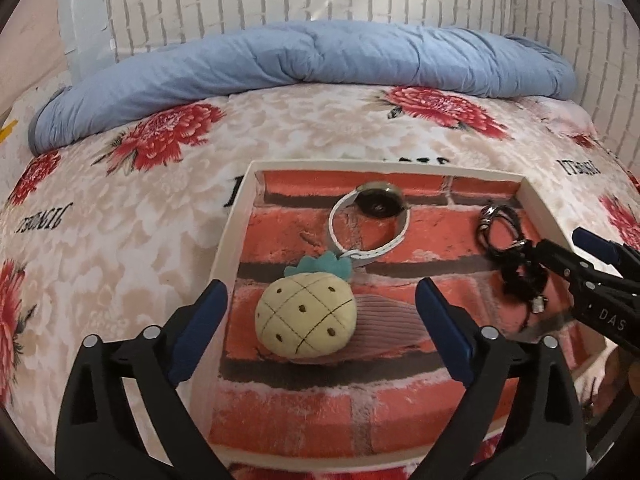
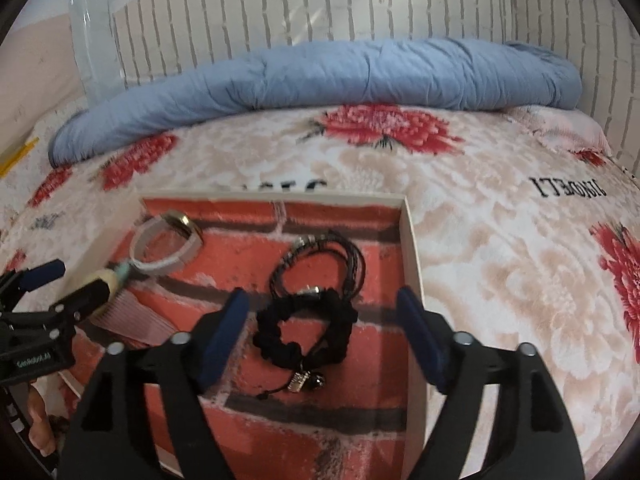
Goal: Organize jewelry
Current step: 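Lower the pineapple clip and black hair tie into the tray and open both tools, then withdraw both tools from the tray toward the remaining jewelry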
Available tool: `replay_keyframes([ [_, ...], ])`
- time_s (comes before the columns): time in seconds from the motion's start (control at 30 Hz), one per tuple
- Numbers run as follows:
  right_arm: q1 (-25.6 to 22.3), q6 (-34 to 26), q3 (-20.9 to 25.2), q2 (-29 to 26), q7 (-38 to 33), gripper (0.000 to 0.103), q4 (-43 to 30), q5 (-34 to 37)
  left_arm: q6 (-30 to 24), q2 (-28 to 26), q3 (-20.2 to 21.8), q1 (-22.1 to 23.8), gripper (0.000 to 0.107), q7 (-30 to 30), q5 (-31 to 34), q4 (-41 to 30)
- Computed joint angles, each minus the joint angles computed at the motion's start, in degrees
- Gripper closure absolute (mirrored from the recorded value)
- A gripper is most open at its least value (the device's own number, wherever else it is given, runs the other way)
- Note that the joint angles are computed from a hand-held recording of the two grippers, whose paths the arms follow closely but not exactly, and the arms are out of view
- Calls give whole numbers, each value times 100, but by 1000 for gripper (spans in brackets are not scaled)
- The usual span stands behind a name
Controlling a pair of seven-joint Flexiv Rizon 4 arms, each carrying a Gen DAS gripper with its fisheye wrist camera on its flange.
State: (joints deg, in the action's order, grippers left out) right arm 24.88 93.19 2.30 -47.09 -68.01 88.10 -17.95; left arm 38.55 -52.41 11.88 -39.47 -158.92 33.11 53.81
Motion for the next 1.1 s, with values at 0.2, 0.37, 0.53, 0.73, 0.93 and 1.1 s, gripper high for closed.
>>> replay_keyframes([
  [0.2, 263, 488, -409, 259, 151, 15, 306, 181, -122, 440, 133, -238, 9, -240, 318, 313],
  [0.37, 441, 658, -652, 334, 167, 12, 411, 254, -113, 744, 132, -331, 9, -635, 649, 575],
  [0.53, 572, 809, -782, 404, 87, 12, 555, 297, -254, 833, 53, -375, 9, -775, 872, 574],
  [0.73, 1056, 1234, -1292, 623, -78, 11, 1014, 744, -433, 888, -57, -458, 9, -808, 976, 568],
  [0.93, 1937, 1364, -2141, 894, -526, 10, 1621, 1227, -476, 983, -213, -463, 9, -925, 827, 704],
  [1.1, 2086, 1561, -2092, 1295, -1082, 9, 2221, 1555, -1110, 1124, -227, -811, 9, -893, 1016, 778],
])
